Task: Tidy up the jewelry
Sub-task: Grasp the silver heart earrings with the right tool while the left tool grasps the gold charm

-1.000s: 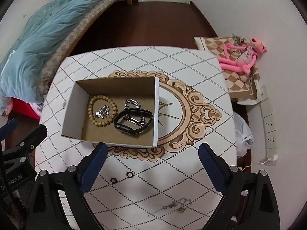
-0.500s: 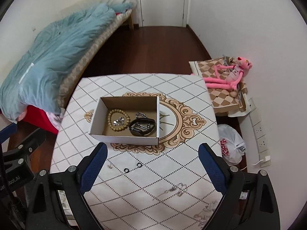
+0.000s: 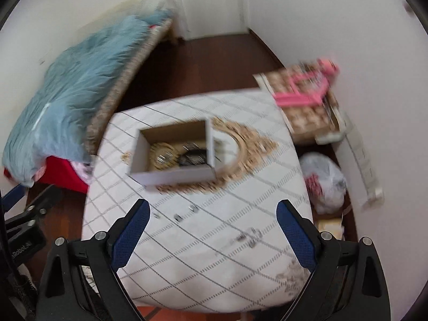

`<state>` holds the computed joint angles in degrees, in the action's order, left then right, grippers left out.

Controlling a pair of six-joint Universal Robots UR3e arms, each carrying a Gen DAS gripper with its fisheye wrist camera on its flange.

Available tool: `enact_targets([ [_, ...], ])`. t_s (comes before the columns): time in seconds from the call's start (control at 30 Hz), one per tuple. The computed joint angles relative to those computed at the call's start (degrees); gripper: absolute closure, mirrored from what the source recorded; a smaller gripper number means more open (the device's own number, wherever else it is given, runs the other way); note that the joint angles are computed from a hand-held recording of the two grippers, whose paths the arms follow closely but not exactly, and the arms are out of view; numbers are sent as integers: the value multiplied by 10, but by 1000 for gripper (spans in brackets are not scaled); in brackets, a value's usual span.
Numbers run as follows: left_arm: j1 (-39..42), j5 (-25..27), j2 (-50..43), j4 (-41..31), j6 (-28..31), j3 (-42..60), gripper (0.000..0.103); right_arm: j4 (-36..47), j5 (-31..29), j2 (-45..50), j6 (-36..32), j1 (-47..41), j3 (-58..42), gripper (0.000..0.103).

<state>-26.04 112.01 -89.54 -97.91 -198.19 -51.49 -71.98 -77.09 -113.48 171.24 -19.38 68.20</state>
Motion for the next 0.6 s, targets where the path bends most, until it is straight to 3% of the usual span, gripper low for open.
enact_targets([
  [0.07, -16, 18, 10, 28, -13, -62, 0, 18, 11, -41, -33, -67, 59, 6],
  [0.17, -14, 5, 26, 55, -30, -140, 0, 38, 21, -96, -89, -170, 160, 7],
  [0.37, -14, -31, 30, 93, -54, -261, 0, -2, 18, -139, -130, -233, 339, 27],
  [0.53, -14, -36, 29, 109, -57, -308, 0, -90, 0, -150, -96, -180, 433, 61],
  [0.6, -11, -40, 32, 115, -54, -325, 0, -116, 0, -152, -81, -163, 456, 70],
])
